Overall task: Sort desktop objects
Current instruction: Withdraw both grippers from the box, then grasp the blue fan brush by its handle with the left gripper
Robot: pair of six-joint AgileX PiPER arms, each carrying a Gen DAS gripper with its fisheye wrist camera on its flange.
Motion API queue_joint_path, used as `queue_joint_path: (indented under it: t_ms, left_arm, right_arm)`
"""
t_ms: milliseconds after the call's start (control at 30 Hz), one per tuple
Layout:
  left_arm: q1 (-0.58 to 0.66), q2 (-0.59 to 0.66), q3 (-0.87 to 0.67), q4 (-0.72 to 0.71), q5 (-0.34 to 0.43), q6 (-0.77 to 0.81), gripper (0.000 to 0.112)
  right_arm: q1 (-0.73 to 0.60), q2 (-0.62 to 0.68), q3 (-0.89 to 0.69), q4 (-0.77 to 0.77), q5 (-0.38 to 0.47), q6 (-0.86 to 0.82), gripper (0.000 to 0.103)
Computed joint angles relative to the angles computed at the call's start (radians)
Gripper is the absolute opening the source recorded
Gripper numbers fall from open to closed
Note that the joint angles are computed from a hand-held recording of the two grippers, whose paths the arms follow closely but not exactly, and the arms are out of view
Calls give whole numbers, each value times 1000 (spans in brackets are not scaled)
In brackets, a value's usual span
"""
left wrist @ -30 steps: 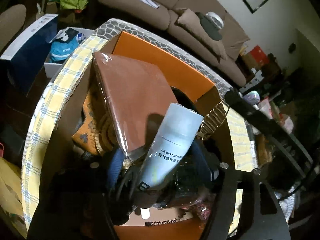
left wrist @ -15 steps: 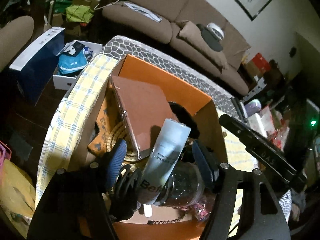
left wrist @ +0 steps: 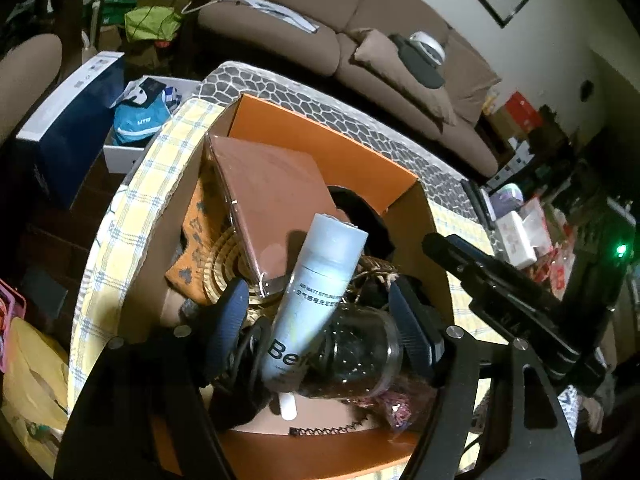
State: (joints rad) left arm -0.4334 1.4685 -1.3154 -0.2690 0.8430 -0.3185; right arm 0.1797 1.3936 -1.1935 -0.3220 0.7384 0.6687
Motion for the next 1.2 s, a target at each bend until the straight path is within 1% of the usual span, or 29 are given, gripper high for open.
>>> queue_joint_path:
  t_ms: [133, 167, 200, 233, 267, 300, 367, 433, 467, 500, 533, 567, 667, 800, 933, 1033, 1200]
  left_arm:
    - [-17, -5, -3, 26, -6, -30, 84]
    - [-26, -4, -6, 36, -7, -39, 86]
    - [-39, -1, -12, 46, -8, -48, 86]
    - [-50, 3, -20, 54, -5, -57, 90]
    - [-59, 7, -24, 58, -4, -62, 97]
    - [-65, 6, -21, 59, -10, -59, 99]
    - [-86, 7, -25, 74, -15, -80, 101]
    - [-97, 4, -22, 83, -19, -93, 102]
    - [-103, 1, -20, 85, -24, -100, 103]
    - [-108, 1, -18, 86, -29, -106, 103]
    - [-112, 0, -17, 84, -31, -110, 103]
    - [-118, -2, -15, 86, -36, -116, 103]
    - [-142, -3, -17, 112, -39, -144, 103]
    - [-218, 9, -44, 199, -28, -200, 103]
    - [-338, 47, -97, 326, 20, -287, 103]
    - [-421, 89, -148, 374, 55, -327, 103]
    - [-551, 205, -306, 463, 148, -370, 102]
  right_arm:
    - [0, -6, 4, 1, 1, -1, 44]
    - [1, -7, 3, -1, 2, 2, 44]
    - [-3, -15, 7, 2, 3, 2, 46]
    - [-8, -25, 12, 6, 4, -1, 48]
    - [-18, -38, 18, 21, 2, -14, 58]
    - [-33, -52, 25, 46, 0, -35, 73]
    - [-69, -92, 52, 103, -17, -82, 85]
    - [-97, -138, 76, 104, -7, -86, 86]
    - [-109, -153, 83, 105, 2, -93, 90]
    - [-123, -166, 88, 112, 11, -105, 96]
    - [-146, -185, 98, 130, 19, -129, 100]
    - [-164, -200, 107, 142, 25, -144, 102]
    - [-223, -261, 150, 176, 51, -172, 102]
    - [-307, -339, 203, 239, 98, -229, 102]
    - [-417, -395, 233, 320, 135, -325, 102]
    - [-528, -414, 241, 402, 149, -433, 102]
    - [-765, -426, 256, 589, 197, -666, 102]
